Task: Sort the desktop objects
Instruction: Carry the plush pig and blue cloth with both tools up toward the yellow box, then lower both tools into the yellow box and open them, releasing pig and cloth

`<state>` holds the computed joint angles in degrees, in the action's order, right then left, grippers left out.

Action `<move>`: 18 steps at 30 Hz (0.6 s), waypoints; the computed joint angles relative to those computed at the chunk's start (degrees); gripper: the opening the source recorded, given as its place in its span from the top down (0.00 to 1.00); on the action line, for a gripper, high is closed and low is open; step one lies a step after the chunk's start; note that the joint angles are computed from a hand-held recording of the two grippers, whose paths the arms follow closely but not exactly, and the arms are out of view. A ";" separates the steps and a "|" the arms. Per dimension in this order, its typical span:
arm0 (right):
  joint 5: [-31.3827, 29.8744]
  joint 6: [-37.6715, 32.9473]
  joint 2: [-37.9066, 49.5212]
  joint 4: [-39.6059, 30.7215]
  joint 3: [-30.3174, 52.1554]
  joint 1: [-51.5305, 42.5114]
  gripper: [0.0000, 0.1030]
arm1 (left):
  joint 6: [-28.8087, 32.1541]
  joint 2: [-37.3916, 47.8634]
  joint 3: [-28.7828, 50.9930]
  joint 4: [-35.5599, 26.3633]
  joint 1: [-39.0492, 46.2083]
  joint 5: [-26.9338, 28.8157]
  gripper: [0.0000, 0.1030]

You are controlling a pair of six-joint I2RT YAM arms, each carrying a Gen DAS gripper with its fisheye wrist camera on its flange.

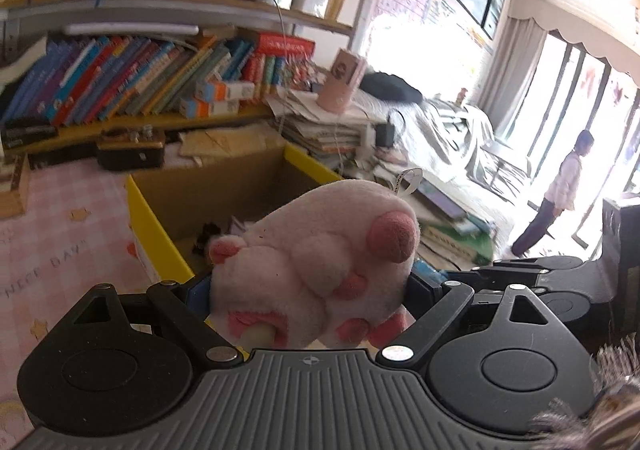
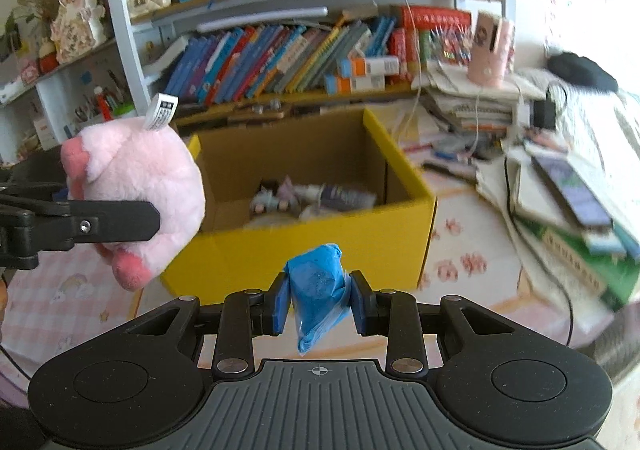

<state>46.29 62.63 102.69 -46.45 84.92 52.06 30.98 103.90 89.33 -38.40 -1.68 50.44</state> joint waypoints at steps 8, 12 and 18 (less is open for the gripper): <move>-1.75 -19.37 -0.64 12.32 -1.93 -7.93 0.70 | -9.43 3.72 2.48 12.74 -5.00 -6.74 0.13; -6.41 -28.20 2.55 16.39 -0.17 -12.29 0.70 | -10.91 10.29 10.62 12.04 -7.61 -10.61 0.13; -14.30 -35.63 9.20 14.90 5.60 -17.78 0.70 | -6.75 22.24 26.44 4.12 -11.59 -17.34 0.13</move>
